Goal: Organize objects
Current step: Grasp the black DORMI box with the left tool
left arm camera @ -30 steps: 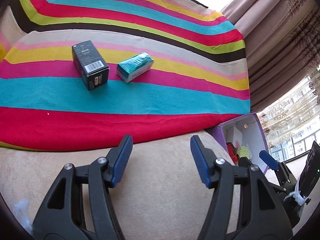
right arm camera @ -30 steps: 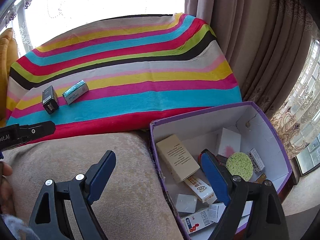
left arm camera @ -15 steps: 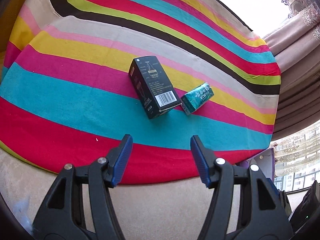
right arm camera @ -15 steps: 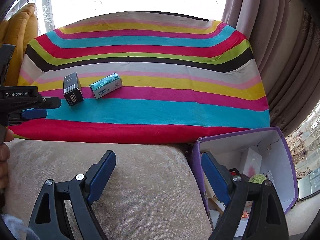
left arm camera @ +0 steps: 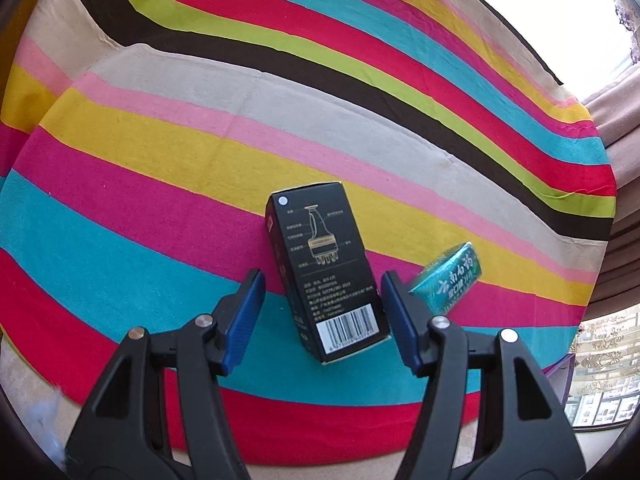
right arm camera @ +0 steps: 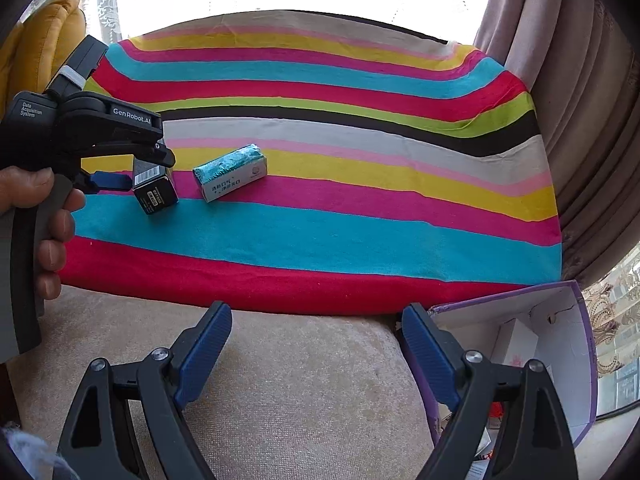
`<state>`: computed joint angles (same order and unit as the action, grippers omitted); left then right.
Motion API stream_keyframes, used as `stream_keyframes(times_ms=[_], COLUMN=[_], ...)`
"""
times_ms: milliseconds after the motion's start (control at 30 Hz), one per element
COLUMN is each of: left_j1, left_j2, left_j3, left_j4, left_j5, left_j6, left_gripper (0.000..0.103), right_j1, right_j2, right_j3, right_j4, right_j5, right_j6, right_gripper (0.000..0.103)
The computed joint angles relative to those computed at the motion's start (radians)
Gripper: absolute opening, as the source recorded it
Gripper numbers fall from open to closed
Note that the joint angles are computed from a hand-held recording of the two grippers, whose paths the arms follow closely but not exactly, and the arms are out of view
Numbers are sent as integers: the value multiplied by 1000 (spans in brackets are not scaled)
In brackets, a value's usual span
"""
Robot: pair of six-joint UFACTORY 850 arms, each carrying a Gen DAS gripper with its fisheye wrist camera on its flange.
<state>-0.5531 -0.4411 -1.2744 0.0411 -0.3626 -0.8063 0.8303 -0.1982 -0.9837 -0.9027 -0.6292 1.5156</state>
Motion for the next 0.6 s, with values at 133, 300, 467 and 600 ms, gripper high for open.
stream_keyframes(times_ms=[133,300,467,600], left_j1=[-6,3,-1,-6], left_j2=[-3,44,121,147], left_j3=[10,83,189,221], left_j4=[40,-21,-3,208], left_j5=[8,68,156,204], left_j6=[22,121,78,-125], left_gripper=[56,43,43,43], right_j1=[-11,-26,-56,-73], right_j2=[-18,-52,-84,-133], right_j3=[-17,-55,-96,-157], right_j4=[25,62,121,178], right_j5=[11,31,73,96], right_j6=[-31,-99,-192,-325], right_gripper=[88,88,88,88])
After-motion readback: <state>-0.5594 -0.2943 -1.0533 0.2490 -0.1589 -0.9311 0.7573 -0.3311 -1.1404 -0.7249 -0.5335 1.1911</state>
